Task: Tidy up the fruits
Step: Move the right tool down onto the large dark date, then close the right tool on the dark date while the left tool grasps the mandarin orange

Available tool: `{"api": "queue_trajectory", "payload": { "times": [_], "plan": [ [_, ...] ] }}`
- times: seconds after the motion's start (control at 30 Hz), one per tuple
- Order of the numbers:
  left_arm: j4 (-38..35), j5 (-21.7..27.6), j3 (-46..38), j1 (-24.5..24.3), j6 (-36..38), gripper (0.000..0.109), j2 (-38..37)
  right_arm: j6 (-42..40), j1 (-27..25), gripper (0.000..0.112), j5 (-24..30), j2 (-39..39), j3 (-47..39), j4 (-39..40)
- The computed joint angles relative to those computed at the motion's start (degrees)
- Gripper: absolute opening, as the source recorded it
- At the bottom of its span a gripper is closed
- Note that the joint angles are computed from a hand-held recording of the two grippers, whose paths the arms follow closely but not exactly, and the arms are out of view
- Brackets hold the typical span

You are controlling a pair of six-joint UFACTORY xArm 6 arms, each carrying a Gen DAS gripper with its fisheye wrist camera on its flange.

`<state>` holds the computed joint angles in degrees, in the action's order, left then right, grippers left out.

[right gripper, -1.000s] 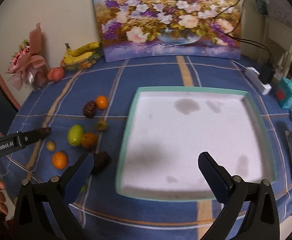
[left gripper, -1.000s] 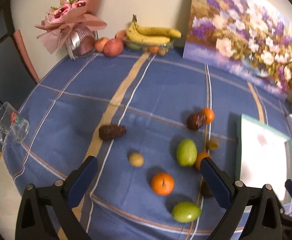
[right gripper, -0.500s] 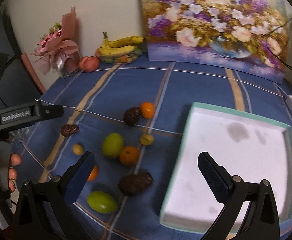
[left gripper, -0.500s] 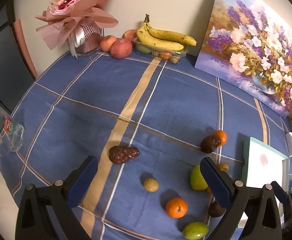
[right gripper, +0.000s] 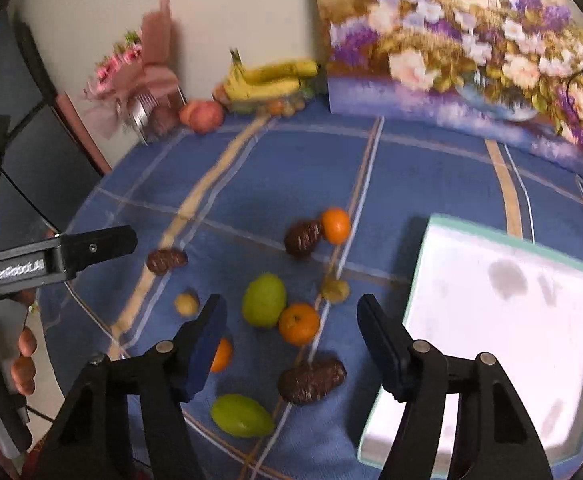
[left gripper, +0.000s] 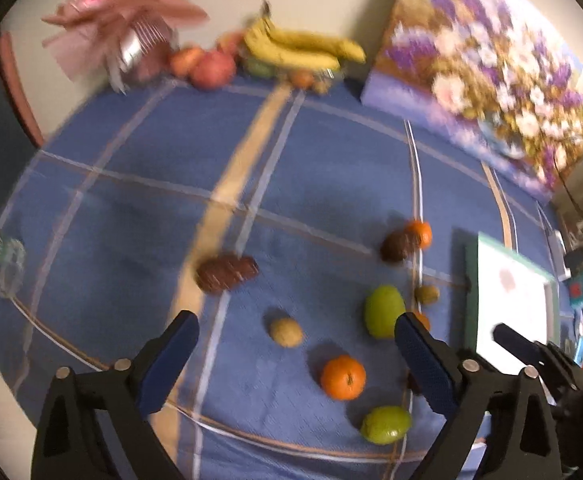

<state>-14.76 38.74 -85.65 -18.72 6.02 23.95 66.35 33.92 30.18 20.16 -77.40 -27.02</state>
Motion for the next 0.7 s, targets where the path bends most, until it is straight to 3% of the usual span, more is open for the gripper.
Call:
{"api": "queue_trajectory", "payload": {
  "times": [0.13, 0.17, 0.23, 0.4, 0.47, 0.53, 0.7],
  "plan": [
    [-1.29, 4.51, -1.46, -0.74, -0.15, 0.096, 2.35, -8.05, 0.05, 0.067, 1.14, 2.17, -0.05, 11.46],
    [-1.77, 5.65, -2.00, -0.75, -0.52, 0.090, 2.98, -10.19, 0.10, 0.067, 2.01, 3.10, -0.52, 14.05],
    [-3.35, 8.20, -3.06, -0.56, -1.37, 0.088, 4.26, -11.63, 0.30, 0.066, 2.35, 3.95, -0.56, 16.42],
    [-6.05, 10.97, -3.92, -0.52, -2.02, 0.088, 5.86, -14.40, 0.23, 0.066, 2.48, 5.15, -0.40, 20.40],
    [-5.89, 11.46, -4.24, -0.75, -2.59, 0.082, 6.45, -15.46, 0.27, 0.066, 3.05, 5.72, -0.93, 21.36],
    [-6.16, 12.02, -4.40, -0.63, -3.07, 0.077, 6.88, -15.90, 0.30, 0.062, 3.21, 6.05, -0.96, 21.66],
    [-5.47, 13.05, -5.09, -0.59, -4.35, 0.077, 7.83, -15.39, 0.20, 0.056, 3.39, 5.74, -0.53, 21.10]
  ]
}}
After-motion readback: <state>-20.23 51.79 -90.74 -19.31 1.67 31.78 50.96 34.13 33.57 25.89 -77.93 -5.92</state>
